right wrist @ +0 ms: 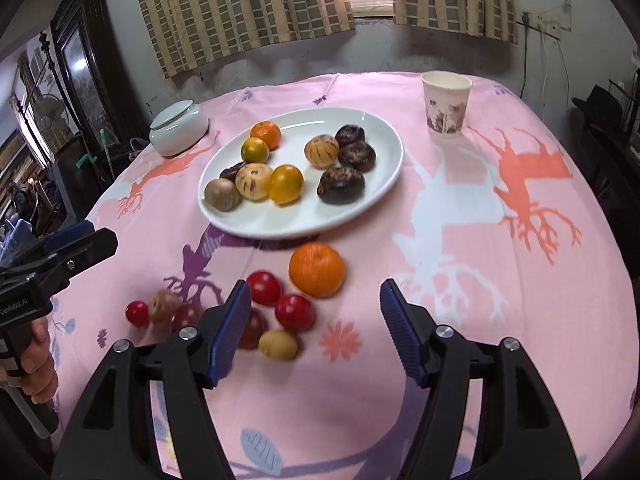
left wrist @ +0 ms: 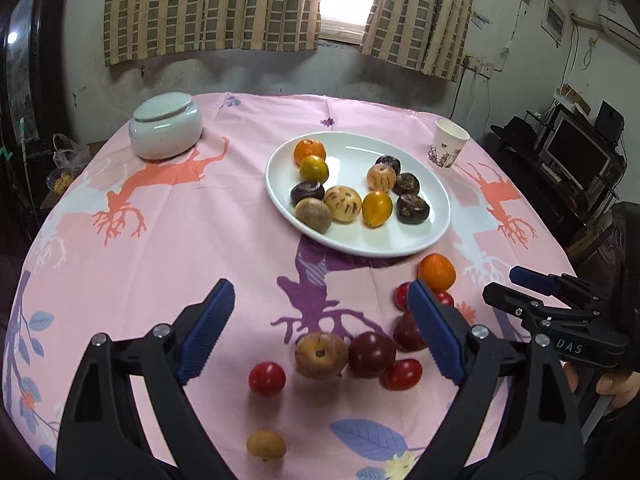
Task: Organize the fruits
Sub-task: 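Move both grippers back toward the remaining fruits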
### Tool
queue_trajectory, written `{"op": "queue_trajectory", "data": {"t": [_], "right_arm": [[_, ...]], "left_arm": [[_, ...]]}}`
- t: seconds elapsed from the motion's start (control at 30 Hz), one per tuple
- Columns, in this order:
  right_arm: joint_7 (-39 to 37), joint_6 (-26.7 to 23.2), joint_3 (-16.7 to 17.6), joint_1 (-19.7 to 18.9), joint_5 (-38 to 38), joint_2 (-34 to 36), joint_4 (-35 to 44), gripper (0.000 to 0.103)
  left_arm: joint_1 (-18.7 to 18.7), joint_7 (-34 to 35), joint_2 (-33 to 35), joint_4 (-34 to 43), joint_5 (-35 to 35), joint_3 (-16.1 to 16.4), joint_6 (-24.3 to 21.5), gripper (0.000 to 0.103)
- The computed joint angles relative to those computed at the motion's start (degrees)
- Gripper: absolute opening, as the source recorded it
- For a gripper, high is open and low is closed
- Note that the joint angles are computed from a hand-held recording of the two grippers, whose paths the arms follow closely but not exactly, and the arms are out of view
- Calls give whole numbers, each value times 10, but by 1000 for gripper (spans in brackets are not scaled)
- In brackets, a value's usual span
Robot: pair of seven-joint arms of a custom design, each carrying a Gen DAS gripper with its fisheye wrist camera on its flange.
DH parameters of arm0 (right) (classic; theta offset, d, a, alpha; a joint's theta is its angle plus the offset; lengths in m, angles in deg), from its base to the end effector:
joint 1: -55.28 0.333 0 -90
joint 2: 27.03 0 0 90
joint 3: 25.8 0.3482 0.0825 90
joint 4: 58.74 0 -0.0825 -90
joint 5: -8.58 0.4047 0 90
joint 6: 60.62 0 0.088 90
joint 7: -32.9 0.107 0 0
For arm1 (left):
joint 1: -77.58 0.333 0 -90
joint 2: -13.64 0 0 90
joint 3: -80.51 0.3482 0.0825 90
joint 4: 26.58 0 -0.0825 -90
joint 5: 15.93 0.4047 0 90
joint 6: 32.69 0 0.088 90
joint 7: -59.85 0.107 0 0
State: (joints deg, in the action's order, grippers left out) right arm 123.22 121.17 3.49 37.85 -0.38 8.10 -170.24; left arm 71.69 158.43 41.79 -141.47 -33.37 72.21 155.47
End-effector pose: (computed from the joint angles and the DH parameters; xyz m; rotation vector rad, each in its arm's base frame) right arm 0.6875 0.1147 0.2898 -1.8777 1.5710 -0.3661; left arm 0.6692 -0.1271 0.3123 -1.7920 1.8524 -0.9016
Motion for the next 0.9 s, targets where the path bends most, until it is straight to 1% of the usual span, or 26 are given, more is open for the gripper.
{"op": "queue_trajectory", "data": {"t": [0.03,0.07,0.13,0.17,0.23,0.3,0.33,0.4,0.43,0.47,0.5,0.53,0.57,0.63,0.7,0.77,0.8,0.87,0.9], "right_arm": [[-1,6,6,-7,1,-3,-11,68],[1,10,11,-12,0,-5,-21,68],[-1,18,33,-34,-7,-3,-39,68],[-1,24,41,-44,-12,0,-46,68],[9,35,37,-44,-23,2,-54,68],[16,30,47,-58,-38,11,-52,68],[18,22,52,-64,-43,14,-51,68],[22,14,46,-62,-45,12,-50,68],[21,16,46,-65,-45,11,-53,68],[18,17,53,-72,-47,14,-54,69],[16,18,56,-76,-49,14,-56,70],[16,21,51,-72,-51,11,-58,75],[18,34,45,-68,-53,9,-62,77],[25,64,34,-59,-67,9,-69,77],[33,72,14,-39,-83,5,-70,77],[40,69,3,-28,-101,5,-68,77],[46,68,-3,-22,-108,4,-67,77],[52,60,-6,-17,-123,4,-65,77],[53,58,-11,-12,-127,4,-63,77]], "left_arm": [[9,-1,-6,-11,-1,-8,-2,90],[11,-1,-11,-20,-1,-8,-3,90],[13,3,-20,-39,1,-8,-1,90],[3,2,-24,-48,1,3,4,90],[-28,3,-25,-63,-4,34,22,91],[-53,7,-22,-74,-14,57,39,91],[-64,8,-20,-77,-21,67,42,91],[-80,15,-15,-79,-31,83,42,91],[-103,24,-12,-76,-37,106,35,91],[-108,31,-9,-73,-37,111,31,91],[-99,34,-7,-72,-35,104,34,91],[-86,35,-5,-72,-34,92,40,91],[-78,35,-2,-72,-35,84,43,91],[-59,38,1,-69,-31,68,38,91],[-47,43,4,-69,-24,56,40,91],[-67,51,5,-69,-27,75,37,91],[-67,55,5,-70,-25,74,40,91],[-77,67,3,-76,-23,81,41,91],[-74,72,0,-79,-21,77,42,91]]}}
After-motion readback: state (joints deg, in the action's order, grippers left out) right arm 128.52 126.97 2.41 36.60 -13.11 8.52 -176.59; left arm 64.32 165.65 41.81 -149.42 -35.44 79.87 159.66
